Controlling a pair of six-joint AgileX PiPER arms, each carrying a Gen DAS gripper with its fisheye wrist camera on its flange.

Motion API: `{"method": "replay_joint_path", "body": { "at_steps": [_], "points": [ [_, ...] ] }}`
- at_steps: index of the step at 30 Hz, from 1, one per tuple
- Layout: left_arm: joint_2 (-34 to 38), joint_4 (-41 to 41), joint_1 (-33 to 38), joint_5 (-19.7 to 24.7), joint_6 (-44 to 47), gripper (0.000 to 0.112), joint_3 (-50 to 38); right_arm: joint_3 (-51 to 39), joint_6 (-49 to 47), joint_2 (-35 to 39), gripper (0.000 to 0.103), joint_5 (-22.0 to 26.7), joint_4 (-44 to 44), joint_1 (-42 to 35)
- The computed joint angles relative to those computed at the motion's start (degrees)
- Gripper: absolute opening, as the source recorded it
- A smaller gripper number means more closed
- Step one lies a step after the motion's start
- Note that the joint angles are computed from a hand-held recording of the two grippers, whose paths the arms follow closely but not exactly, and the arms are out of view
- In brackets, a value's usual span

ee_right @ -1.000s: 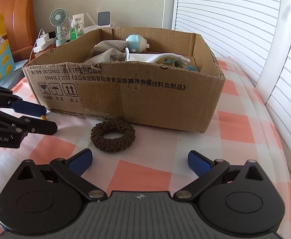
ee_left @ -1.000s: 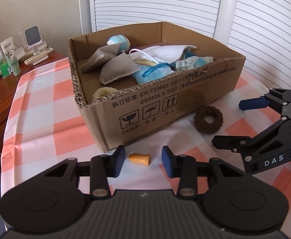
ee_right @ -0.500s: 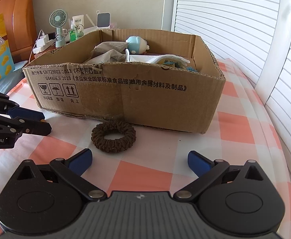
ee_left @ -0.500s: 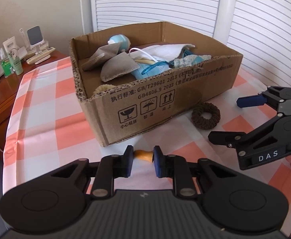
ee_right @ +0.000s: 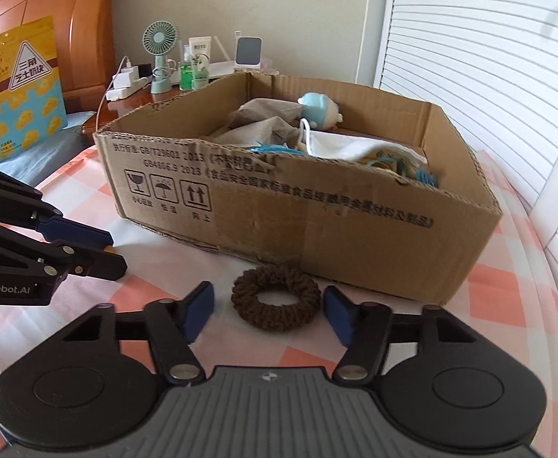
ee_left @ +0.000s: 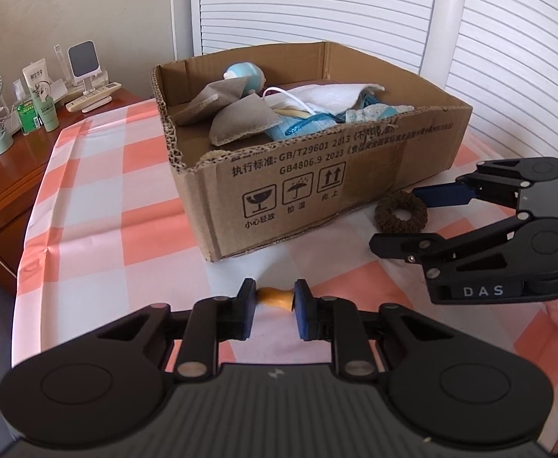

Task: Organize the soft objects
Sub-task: 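Grasp the orange earplug with left gripper while right grasps the brown scrunchie, then drop the earplug into the box with left gripper while right drops the scrunchie in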

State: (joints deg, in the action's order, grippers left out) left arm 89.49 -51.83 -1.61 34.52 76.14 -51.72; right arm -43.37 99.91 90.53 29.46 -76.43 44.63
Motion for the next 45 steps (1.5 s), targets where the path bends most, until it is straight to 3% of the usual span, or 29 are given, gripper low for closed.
{"method": "replay_joint_path", "body": {
  "at_steps": [2, 6, 17, 26, 32, 43, 45],
  "points": [
    [-0.09, -0.01, -0.03, -0.12, -0.06, 0.02, 0.12, -0.23, -0.05, 0.12, 0.052, 0.2, -0.02, 0.35],
    [-0.33, 0.72, 0.17, 0.44, -0.7, 0.019, 0.03, -1.27, -1.27, 0.79, 0.048, 3.15, 1.43, 2.08],
    [-4.38, 4.91, 2.5, 5.18, -2.75, 0.019, -0.38, -0.11, -8.61, -5.81, 0.047, 3.24, 8.5, 3.56],
    [-7.74, 8.11, 3.04, 12.21, -7.06, 0.019, -5.87, 0.69, -13.37, -12.51, 0.047, 7.28, 12.07, 6.74],
    [-6.99, 9.59, -0.83, 9.98, -10.07, 0.019, -10.82, 0.58, -16.35, -15.7, 0.047, 8.13, 12.94, 7.31],
    [3.32, 16.38, -6.78, 7.07, -20.78, 0.02, -23.86, 0.72, -18.49, -18.34, 0.047, 10.59, 13.65, 7.51],
    [4.6, 17.08, -7.4, 6.59, -21.99, 0.024, -25.11, 0.83, -18.96, -18.69, 0.047, 10.6, 14.09, 7.1]
  ]
}}
